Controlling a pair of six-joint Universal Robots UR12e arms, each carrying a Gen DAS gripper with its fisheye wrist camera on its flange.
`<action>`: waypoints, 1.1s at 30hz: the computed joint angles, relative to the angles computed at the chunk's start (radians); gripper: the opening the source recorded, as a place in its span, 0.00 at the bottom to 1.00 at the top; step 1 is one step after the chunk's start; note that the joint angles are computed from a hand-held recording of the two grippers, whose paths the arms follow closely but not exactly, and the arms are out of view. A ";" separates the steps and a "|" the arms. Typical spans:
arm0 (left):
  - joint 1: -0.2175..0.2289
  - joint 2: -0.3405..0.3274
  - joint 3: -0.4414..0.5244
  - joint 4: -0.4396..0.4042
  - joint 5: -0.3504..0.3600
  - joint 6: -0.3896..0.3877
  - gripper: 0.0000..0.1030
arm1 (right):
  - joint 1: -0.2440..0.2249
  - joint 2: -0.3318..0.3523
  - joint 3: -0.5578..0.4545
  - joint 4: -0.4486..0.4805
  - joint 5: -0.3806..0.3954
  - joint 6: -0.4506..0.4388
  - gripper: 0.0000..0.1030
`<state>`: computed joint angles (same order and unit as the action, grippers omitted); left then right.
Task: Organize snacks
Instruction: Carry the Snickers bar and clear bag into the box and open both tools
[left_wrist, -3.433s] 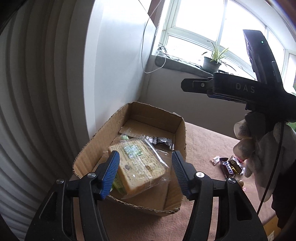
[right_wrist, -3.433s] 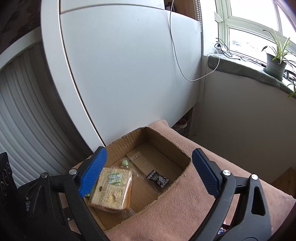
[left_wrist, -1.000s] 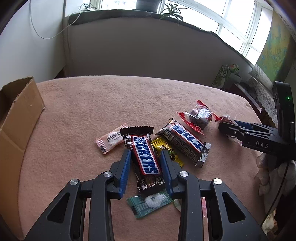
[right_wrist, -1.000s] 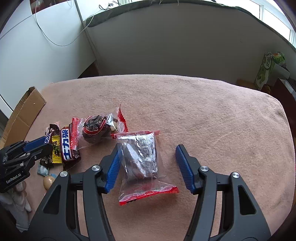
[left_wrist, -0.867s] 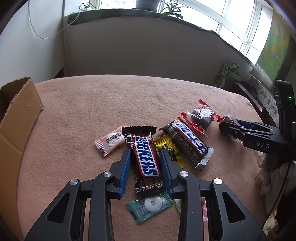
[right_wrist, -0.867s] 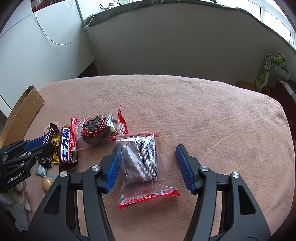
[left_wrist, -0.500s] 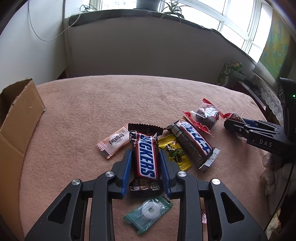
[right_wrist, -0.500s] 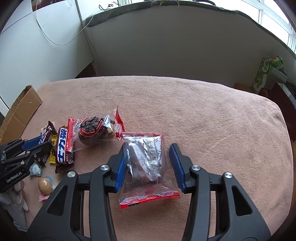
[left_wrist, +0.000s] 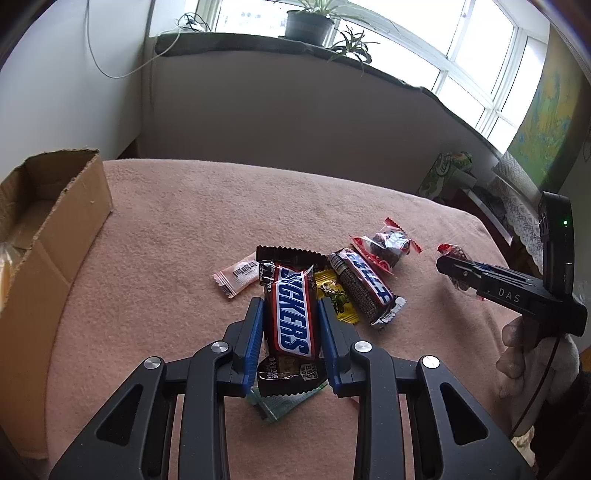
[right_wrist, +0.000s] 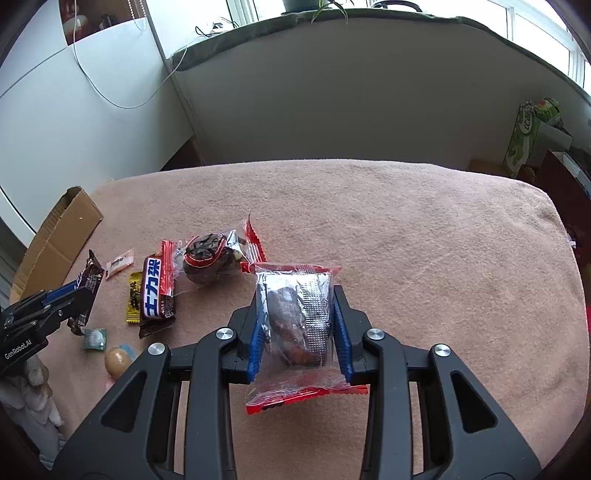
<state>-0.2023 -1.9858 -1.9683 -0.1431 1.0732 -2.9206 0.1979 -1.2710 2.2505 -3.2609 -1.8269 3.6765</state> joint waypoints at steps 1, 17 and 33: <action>0.005 0.005 -0.006 0.007 -0.008 -0.002 0.27 | 0.005 -0.007 0.003 -0.004 -0.006 0.002 0.32; 0.093 0.077 -0.094 0.138 -0.077 -0.052 0.27 | 0.124 -0.010 -0.100 -0.042 -0.025 -0.079 0.32; 0.213 0.096 -0.136 0.226 -0.043 -0.124 0.27 | 0.197 0.116 -0.351 0.028 0.066 -0.212 0.32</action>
<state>0.0110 -1.8899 -2.1040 0.0831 1.0307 -3.0443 0.3949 -1.1551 1.8996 -3.2330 -1.7608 3.4646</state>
